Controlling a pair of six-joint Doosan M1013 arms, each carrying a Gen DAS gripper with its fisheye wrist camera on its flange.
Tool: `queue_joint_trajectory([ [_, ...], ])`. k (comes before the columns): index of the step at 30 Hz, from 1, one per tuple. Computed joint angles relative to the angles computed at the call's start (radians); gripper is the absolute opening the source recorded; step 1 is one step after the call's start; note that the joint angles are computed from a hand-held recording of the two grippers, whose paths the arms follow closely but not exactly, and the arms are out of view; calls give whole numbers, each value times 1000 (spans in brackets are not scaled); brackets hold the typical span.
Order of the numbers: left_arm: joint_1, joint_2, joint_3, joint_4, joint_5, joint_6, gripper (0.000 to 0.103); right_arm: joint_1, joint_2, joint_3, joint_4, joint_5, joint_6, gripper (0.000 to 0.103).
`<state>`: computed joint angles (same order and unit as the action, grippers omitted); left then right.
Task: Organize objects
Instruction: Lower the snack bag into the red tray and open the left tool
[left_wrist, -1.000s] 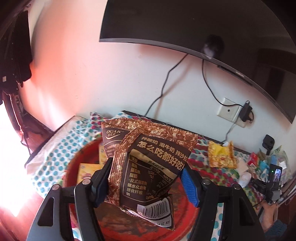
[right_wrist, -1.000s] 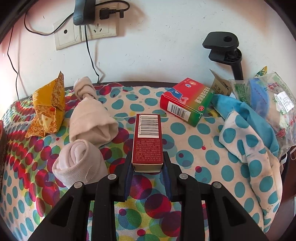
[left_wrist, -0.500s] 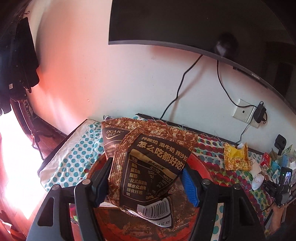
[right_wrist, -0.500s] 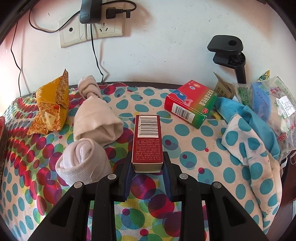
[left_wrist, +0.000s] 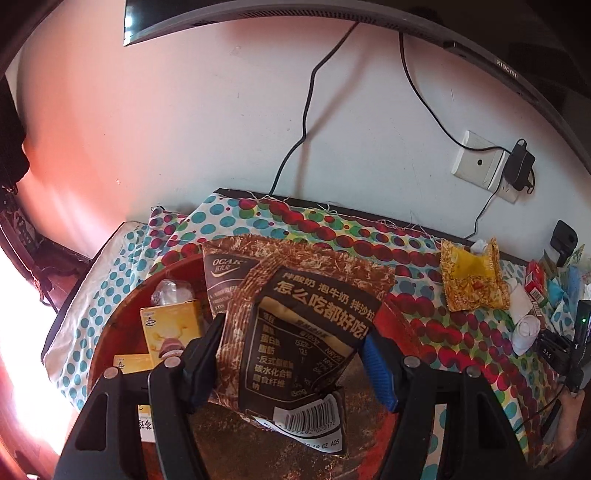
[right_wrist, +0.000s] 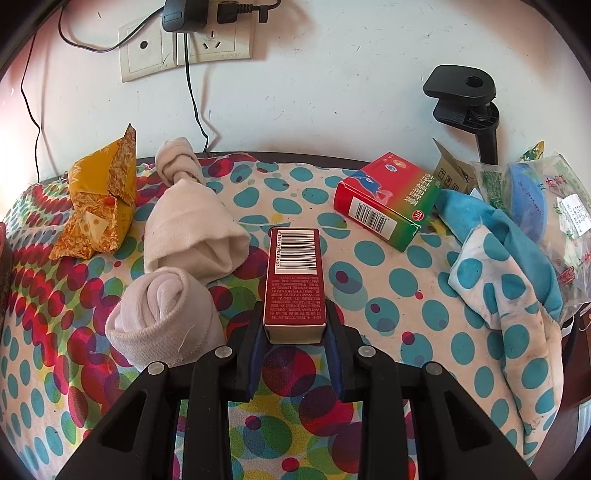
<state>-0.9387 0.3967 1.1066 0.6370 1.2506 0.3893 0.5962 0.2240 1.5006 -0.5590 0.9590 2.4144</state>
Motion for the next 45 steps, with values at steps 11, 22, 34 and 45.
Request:
queue_joint_trajectory([
  [11,28,79,-77,3,85,98,69,0,0,3,-1,-3,2,28],
  [22,44,93,-78,5,101,79,69,0,2,2,-1,-3,3,28],
  [34,43,127,-110,43,151,101,69,1,4,0,-2,-1,3,28],
  [45,34,136,-115,85,177,90,72,2,4,-1,-1,0,3,28],
])
